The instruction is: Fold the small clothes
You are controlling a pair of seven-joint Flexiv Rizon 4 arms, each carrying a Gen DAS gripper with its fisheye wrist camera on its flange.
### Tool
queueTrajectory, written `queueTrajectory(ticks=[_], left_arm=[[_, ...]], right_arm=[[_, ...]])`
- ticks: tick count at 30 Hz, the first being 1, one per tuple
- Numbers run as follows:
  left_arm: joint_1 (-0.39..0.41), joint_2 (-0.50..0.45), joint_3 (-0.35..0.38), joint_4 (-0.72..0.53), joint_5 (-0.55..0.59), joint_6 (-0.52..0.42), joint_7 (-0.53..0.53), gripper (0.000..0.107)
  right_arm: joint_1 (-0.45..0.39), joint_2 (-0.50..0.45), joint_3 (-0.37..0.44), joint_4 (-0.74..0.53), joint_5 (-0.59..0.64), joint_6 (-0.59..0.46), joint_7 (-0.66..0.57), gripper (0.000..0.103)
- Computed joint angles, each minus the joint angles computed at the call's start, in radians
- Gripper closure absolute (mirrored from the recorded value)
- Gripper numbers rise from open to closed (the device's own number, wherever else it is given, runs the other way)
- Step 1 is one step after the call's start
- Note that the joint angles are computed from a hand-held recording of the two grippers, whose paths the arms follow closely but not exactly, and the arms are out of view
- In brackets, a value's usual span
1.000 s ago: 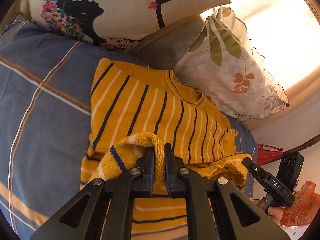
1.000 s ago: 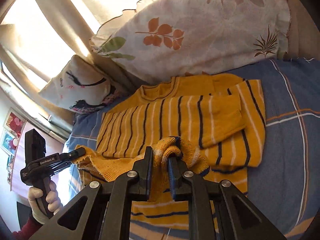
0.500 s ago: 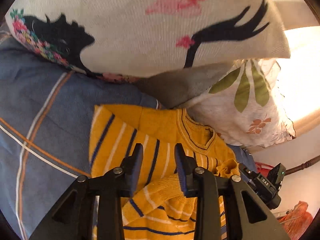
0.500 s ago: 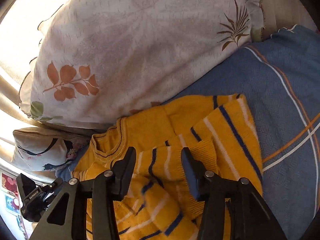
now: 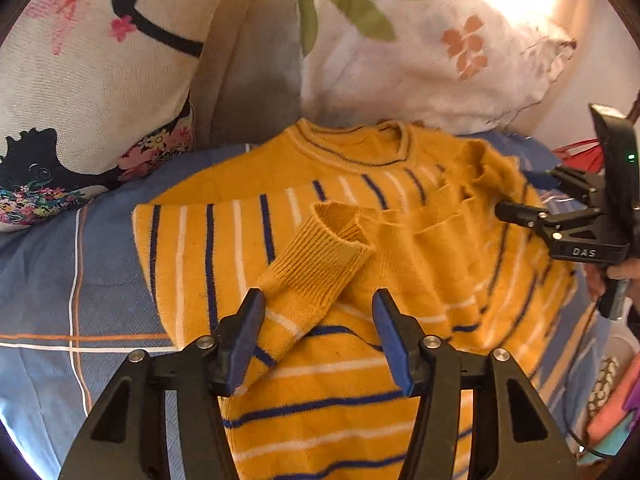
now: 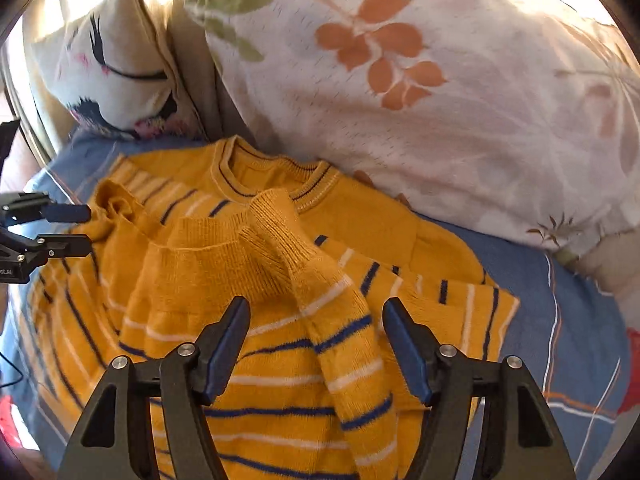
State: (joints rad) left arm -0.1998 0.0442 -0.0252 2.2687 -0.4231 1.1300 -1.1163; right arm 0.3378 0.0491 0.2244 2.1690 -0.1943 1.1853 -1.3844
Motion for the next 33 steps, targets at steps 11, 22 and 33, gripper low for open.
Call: queueTrajectory(ticks=[11, 22, 33], left_arm=[[0.052, -0.085, 0.005, -0.115, -0.072, -0.039, -0.168, 0.096], [0.123, -0.194, -0.041, -0.152, -0.210, -0.057, -0.195, 0.083], [0.127, -0.137, -0.008, -0.112, -0.377, -0.129, -0.061, 0.070]], right_arm=[[-0.025, -0.041, -0.037, -0.135, 0.264, -0.055, -0.016, 0.093], [-0.122, -0.160, -0.031, -0.231, 0.489, -0.107, 0.056, 0.074], [-0.131, -0.084, -0.057, -0.159, 0.357, -0.059, 0.191, 0.041]])
